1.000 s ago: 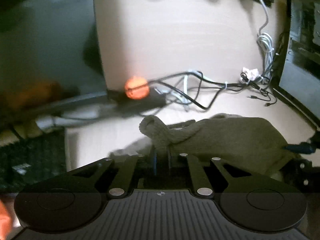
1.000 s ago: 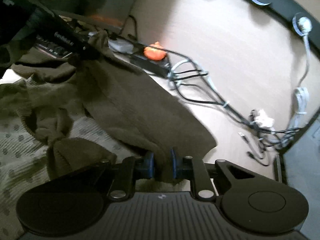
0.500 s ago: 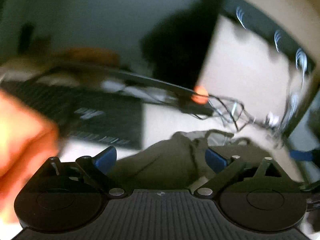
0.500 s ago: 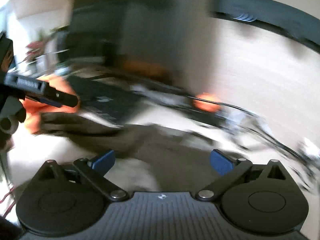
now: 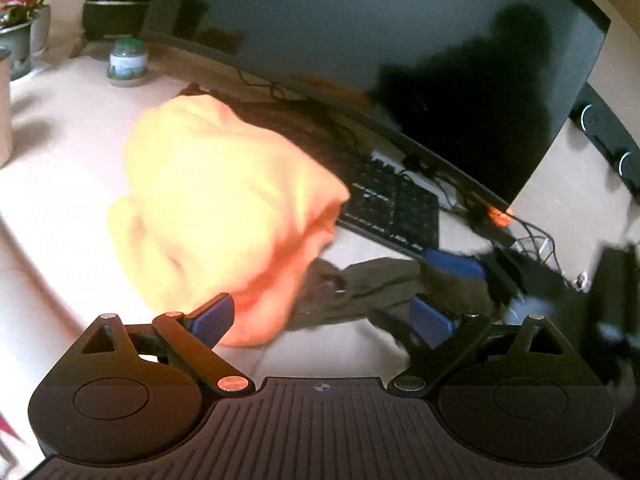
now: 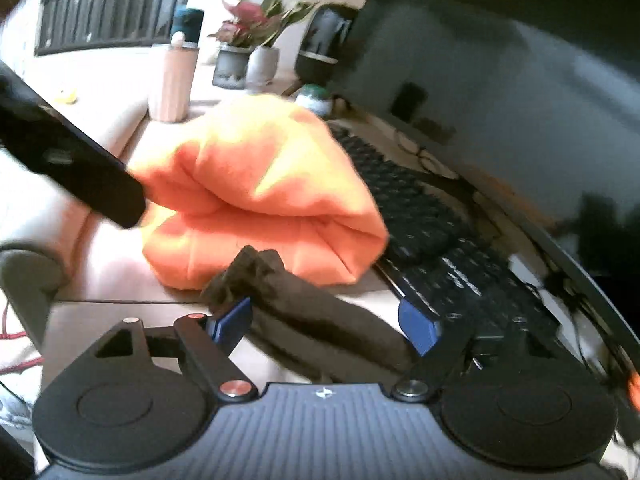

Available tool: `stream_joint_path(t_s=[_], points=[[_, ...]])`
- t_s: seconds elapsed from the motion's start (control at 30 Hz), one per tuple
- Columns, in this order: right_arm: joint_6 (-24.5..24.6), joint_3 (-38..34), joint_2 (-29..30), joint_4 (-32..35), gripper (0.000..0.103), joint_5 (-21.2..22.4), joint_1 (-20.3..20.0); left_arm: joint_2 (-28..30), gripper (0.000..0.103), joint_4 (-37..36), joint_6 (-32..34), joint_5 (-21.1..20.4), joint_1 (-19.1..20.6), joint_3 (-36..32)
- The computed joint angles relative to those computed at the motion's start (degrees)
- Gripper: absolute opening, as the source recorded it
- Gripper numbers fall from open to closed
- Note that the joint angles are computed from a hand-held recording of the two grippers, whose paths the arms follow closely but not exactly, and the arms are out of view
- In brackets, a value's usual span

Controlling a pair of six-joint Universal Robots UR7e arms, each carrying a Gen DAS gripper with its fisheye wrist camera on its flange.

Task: Fold clothes

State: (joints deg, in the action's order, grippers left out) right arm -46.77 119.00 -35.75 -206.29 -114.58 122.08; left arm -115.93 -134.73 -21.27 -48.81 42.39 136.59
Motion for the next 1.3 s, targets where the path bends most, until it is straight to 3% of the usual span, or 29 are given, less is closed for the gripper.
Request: stream_joint_path(t_s=[0.07,0.13,0.33,0.47,0.5,0.6,0.7,0.8,0.87,0.9,0.97,1.1,1.13,1.17,1.23,1.3], points=[[3.6,-1.5,-0.6,5.8,0.031,0.5,-0.6,-0.9,0.098,1.6,0.9,0.4,-0.2,-0.3],[7.8,-2.0,-2.2,10.2,0.018,1.8,-1.3,-1.4,0.098,3.0,1.8,0.1,-0.1,-0.8],[24.8,4.1,-13.9,11.7,0.014,11.4,-4.8,0.4,0.098,0.3,10.5,-5.1,1.3,-1.0],[31.0,5.9,-18.7,11.6,0.014,16.0,-6.8,7.5,0.098,-11.7,20.3,-11.1,3.4,0.8],[31.5,6.2,-19.4,11.4,0.014,15.1,-6.6,10.2,0.098,-14.6,21.5,-10.7,3.9,0.8],[28.7,7.1,-19.2,7.6,0.014,6.8,-4.7,16.3,0.098,-18.1,21.4,-7.3,4.1,0.0],[19.0,8.8,-17.2,3.3,0.021,-2.0,-1.7,13.1,0.098,-18.4,22.1,-8.8,2.7,1.0],[18.6,9.9,-15.9,6.6,0.025,-2.2,-1.3,8.3,0.097,-15.3,19.1,-5.4,0.9,1.8],[19.8,9.2,-13.3,8.2,0.025,-2.4,-1.0,7.3,0.084,-12.8,14.6,-4.4,1.8,0.6],[19.7,8.6,-11.6,8.2,0.027,-3.3,-0.7,6.9,0.071,-11.6,12.2,-4.0,2.4,-0.1],[18.8,7.3,-8.3,7.0,0.045,-5.5,-0.2,6.7,0.068,-9.0,7.7,-6.0,4.0,-1.9],[18.1,6.5,-5.9,5.1,0.048,-7.2,-0.9,7.1,0.074,-5.6,2.3,-17.9,8.5,-3.7],[18.2,6.6,-6.2,5.5,0.045,-7.2,-1.3,7.4,0.076,-5.0,1.1,-21.2,9.8,-4.0],[18.2,6.8,-6.5,6.0,0.029,-7.2,-1.6,8.2,0.077,-4.8,-0.1,-22.8,10.7,-4.0],[19.1,7.3,-7.2,5.7,0.015,-7.1,-2.0,10.0,0.078,-4.6,-2.5,-24.0,11.8,-3.9],[20.2,7.8,-7.9,5.3,0.009,-6.9,-2.4,11.7,0.079,-5.6,-3.9,-25.6,13.0,-4.1]])
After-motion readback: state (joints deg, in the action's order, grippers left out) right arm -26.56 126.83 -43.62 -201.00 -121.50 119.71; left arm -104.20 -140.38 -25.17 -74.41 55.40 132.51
